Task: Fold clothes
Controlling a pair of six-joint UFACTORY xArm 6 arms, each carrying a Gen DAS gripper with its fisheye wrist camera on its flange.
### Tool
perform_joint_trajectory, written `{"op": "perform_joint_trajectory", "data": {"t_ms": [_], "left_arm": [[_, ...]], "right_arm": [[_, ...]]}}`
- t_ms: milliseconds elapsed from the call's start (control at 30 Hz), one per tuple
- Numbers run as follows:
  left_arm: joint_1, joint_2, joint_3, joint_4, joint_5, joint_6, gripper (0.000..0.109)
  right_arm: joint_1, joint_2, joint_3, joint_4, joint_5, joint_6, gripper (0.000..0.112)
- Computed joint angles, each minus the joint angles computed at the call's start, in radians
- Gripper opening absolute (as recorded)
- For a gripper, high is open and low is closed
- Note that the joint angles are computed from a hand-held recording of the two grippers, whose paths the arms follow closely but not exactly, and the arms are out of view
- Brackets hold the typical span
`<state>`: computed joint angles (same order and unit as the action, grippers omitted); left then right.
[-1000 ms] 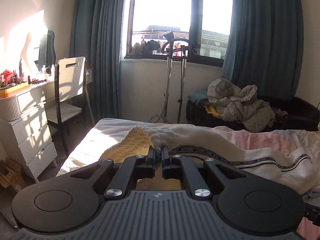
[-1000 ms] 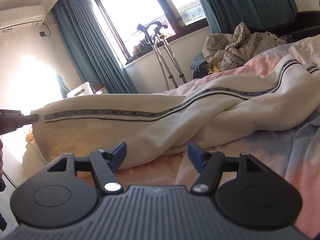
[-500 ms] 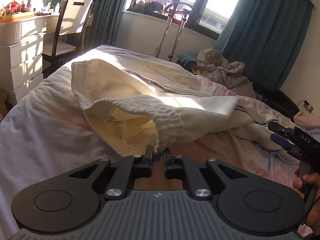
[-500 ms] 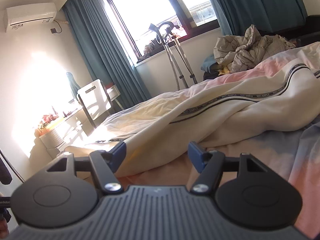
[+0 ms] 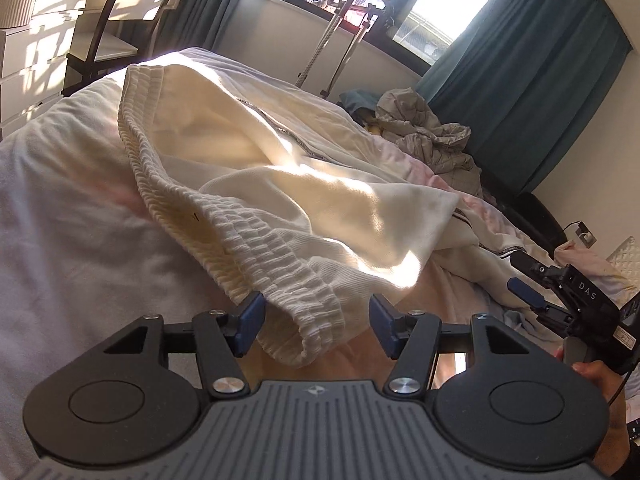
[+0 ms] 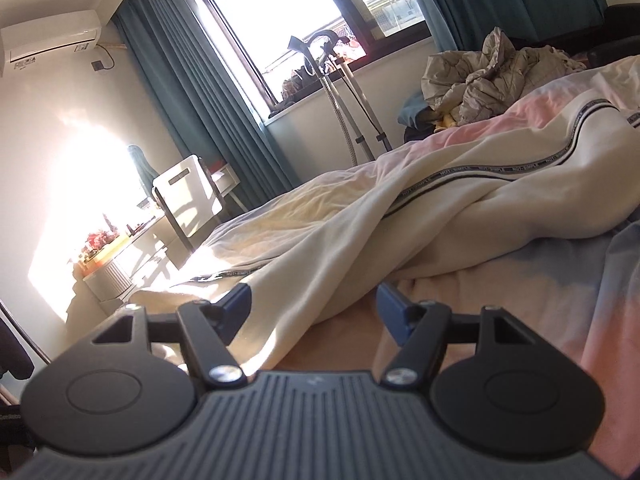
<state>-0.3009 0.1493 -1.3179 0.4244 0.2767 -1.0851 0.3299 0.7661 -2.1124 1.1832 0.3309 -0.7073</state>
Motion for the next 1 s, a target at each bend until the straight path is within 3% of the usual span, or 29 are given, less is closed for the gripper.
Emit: {"op": "perform_joint_trajectory", "data": {"t_ms": [67, 200, 300, 400, 533, 667, 767, 900, 933, 1000], "left_arm": [[-0.003, 0.046, -0.052, -0.092, 0.069, 0.06, 0.061], [0.0, 0.104, -0.118, -0.129, 0.123, 0.08, 0.061], [0.004, 0.083, -0.096, -0.163, 0.115, 0.125, 0.061], [0.006, 0.047, -0.062, -0.13, 0.124, 0.079, 0.062], [0.009, 0.03, -0.044, -0.21, 0.141, 0.116, 0.063], [0.002, 0.054, -0.052, -0.34, 0.096, 0.248, 0.063], [-0.013, 0.1, -0.086, -0.5, 0.074, 0.417, 0.065], [-0.019, 0.143, -0.129, -0.425, 0.085, 0.371, 0.065], [-0.019, 0.141, -0.128, -0.376, 0.078, 0.334, 0.059], [-0.017, 0.121, -0.114, -0.305, 0.077, 0.302, 0.011]], "right_arm": [[0.0, -0.002, 0.003, 0.003, -0.001, -0.001, 0.07], [0.001, -0.003, 0.005, 0.004, -0.009, -0.005, 0.071], [0.0, -0.003, 0.01, -0.012, -0.017, 0.02, 0.071], [-0.005, -0.001, 0.006, -0.009, -0.01, 0.046, 0.071], [-0.005, -0.008, 0.014, 0.006, -0.005, 0.034, 0.071], [-0.006, -0.008, 0.012, 0.011, 0.0, 0.031, 0.072], [-0.007, -0.006, 0.01, 0.008, 0.006, 0.039, 0.072], [-0.011, 0.001, 0.0, 0.007, 0.017, 0.05, 0.072], [-0.011, 0.002, -0.002, 0.006, 0.019, 0.05, 0.072], [-0.012, 0.005, -0.005, 0.003, 0.019, 0.052, 0.072]]}}
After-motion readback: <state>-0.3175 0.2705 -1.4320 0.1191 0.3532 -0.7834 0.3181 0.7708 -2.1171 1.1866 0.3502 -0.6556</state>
